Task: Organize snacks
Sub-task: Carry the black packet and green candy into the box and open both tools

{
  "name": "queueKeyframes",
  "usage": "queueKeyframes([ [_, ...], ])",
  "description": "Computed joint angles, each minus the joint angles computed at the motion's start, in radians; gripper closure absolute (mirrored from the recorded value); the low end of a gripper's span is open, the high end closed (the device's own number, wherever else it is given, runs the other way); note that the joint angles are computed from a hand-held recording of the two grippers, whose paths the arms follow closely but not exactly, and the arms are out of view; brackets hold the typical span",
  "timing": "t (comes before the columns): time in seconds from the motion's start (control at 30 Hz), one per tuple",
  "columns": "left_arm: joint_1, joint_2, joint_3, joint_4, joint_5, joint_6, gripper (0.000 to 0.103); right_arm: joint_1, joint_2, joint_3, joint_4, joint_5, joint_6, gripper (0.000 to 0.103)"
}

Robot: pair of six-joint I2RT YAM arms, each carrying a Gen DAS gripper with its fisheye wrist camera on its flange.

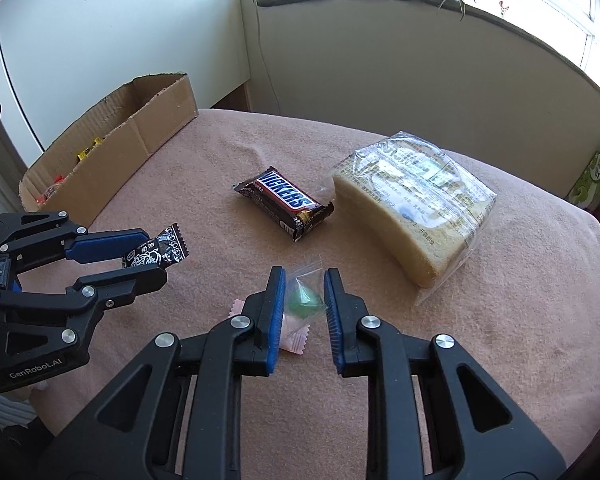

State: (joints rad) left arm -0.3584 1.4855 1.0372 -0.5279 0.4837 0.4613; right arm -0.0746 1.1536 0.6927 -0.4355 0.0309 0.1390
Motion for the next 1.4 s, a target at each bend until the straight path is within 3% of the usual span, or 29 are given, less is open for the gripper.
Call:
queueKeyframes([
  [0.3,0.146,-0.043,0.031,-0.034,0.092,0.013,0.077,0.153,-0.02,0.099,-0.072,0.094,0.069,0.082],
  [0.7,0.359,0.006,0.126,-0.071,0.177,0.064,0.077,0.359,0.131,0.286,-0.061,0.169,0.126,0.082],
  [1.0,0.476,0.117,0.241,-0.086,0.191,0.087,0.077,0.459,0.283,0.424,-0.021,0.174,0.146,0.082],
  [1.4,0.526,0.226,0.329,-0.079,0.172,0.081,0.077,0.504,0.492,0.591,0.008,0.127,0.132,0.082],
])
